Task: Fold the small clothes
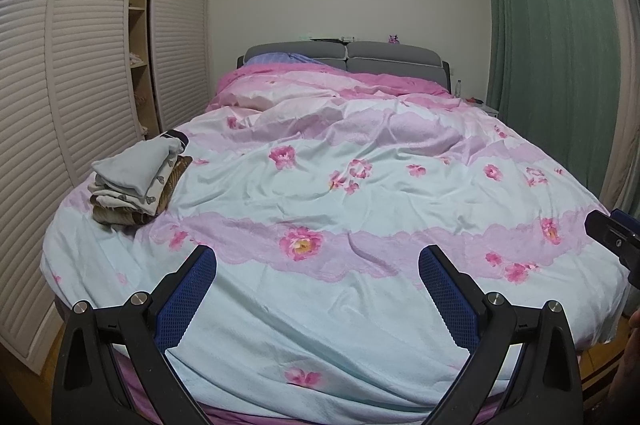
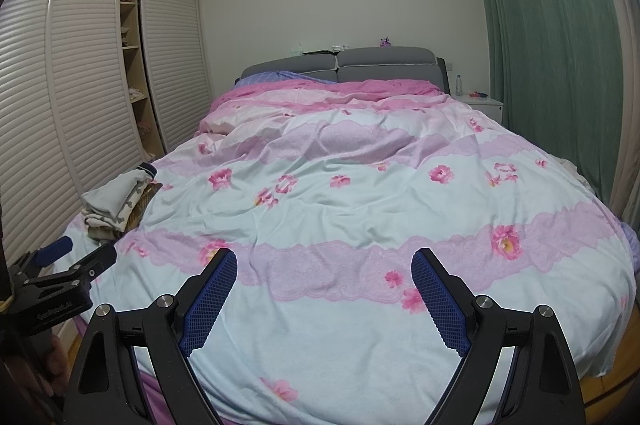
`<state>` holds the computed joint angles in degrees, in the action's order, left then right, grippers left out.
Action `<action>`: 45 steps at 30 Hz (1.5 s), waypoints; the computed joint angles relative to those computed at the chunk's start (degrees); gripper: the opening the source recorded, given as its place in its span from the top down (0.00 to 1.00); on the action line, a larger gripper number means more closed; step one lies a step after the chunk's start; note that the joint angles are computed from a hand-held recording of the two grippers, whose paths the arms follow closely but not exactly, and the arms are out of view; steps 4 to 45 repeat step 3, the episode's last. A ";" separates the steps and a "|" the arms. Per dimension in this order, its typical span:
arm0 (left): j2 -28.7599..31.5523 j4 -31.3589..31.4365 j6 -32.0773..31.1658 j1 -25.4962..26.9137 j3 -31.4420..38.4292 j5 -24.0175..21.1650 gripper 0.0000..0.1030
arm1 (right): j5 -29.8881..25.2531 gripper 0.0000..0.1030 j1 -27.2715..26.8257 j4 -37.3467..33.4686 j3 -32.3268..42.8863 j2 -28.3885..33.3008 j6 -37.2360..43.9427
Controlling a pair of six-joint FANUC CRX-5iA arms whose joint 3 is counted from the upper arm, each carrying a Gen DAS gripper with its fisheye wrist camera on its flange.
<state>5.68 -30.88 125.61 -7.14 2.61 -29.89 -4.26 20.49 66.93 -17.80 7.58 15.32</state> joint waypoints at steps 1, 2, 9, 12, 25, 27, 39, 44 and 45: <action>0.00 -0.61 0.41 -0.22 0.10 -0.08 0.00 | 0.06 0.13 -0.04 0.30 -0.02 0.01 -0.33; 0.11 -1.29 0.99 -0.55 0.32 -0.37 0.00 | -0.07 0.13 0.08 -0.87 0.07 0.00 0.81; 0.16 -1.62 1.14 -0.70 0.49 -0.70 0.00 | -0.15 0.13 0.15 -0.67 0.10 0.03 0.57; 0.16 -1.62 1.14 -0.70 0.49 -0.70 0.00 | -0.15 0.13 0.15 -0.67 0.10 0.03 0.57; 0.16 -1.62 1.14 -0.70 0.49 -0.70 0.00 | -0.15 0.13 0.15 -0.67 0.10 0.03 0.57; 0.16 -1.62 1.14 -0.70 0.49 -0.70 0.00 | -0.15 0.13 0.15 -0.67 0.10 0.03 0.57; 0.16 -1.62 1.14 -0.70 0.49 -0.70 0.00 | -0.15 0.13 0.15 -0.67 0.10 0.03 0.57; 0.16 -1.62 1.14 -0.70 0.49 -0.70 0.00 | -0.15 0.13 0.15 -0.67 0.10 0.03 0.57; 0.16 -1.62 1.14 -0.70 0.49 -0.70 0.00 | -0.15 0.13 0.15 -0.67 0.10 0.03 0.57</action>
